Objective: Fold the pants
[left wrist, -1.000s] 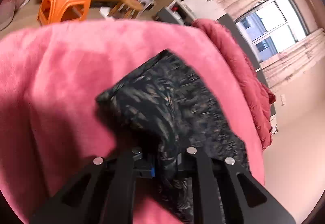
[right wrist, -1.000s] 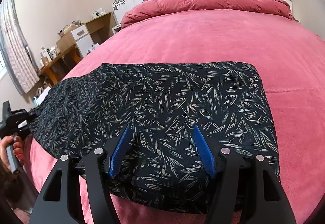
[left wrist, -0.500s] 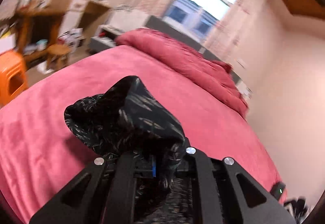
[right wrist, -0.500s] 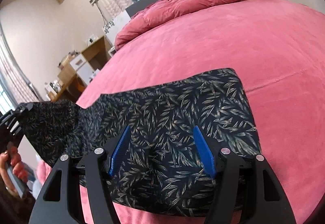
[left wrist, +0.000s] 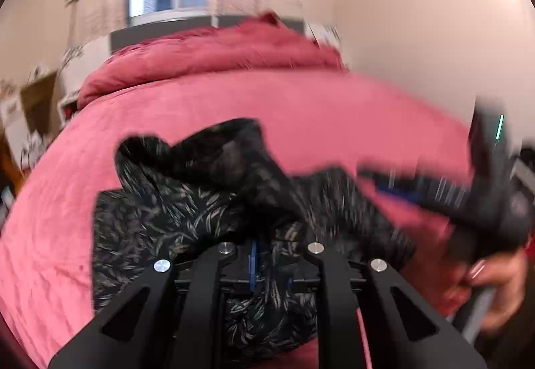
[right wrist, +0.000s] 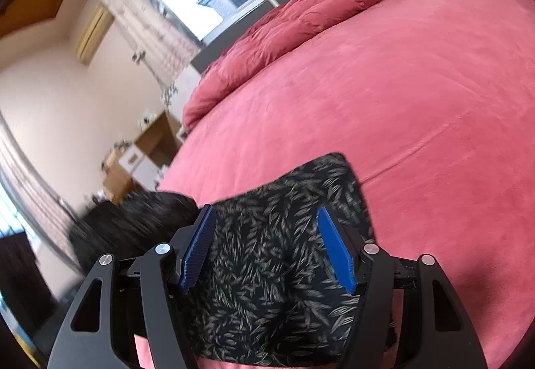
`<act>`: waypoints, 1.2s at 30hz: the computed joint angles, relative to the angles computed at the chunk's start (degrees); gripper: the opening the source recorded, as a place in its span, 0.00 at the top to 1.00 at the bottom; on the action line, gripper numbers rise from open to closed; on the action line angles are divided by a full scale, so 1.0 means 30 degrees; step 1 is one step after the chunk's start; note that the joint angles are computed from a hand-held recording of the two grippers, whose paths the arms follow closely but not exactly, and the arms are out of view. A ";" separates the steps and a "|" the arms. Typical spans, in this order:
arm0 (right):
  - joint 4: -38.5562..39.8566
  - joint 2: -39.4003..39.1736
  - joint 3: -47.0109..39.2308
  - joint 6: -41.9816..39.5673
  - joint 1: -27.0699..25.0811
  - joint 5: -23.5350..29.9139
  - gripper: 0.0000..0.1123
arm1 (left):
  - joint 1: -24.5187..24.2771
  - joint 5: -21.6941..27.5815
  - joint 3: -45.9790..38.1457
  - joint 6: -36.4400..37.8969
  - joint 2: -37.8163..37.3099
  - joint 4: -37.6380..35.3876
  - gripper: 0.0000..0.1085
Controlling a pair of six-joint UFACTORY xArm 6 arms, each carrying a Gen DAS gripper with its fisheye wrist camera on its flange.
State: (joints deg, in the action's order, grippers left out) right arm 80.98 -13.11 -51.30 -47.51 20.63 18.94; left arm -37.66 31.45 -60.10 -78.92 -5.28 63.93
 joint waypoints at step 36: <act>-0.4038 0.1585 -0.1439 0.3654 -0.1491 0.6728 0.41 | -0.1200 0.3483 1.1003 -0.2988 -1.2781 -0.1392 0.19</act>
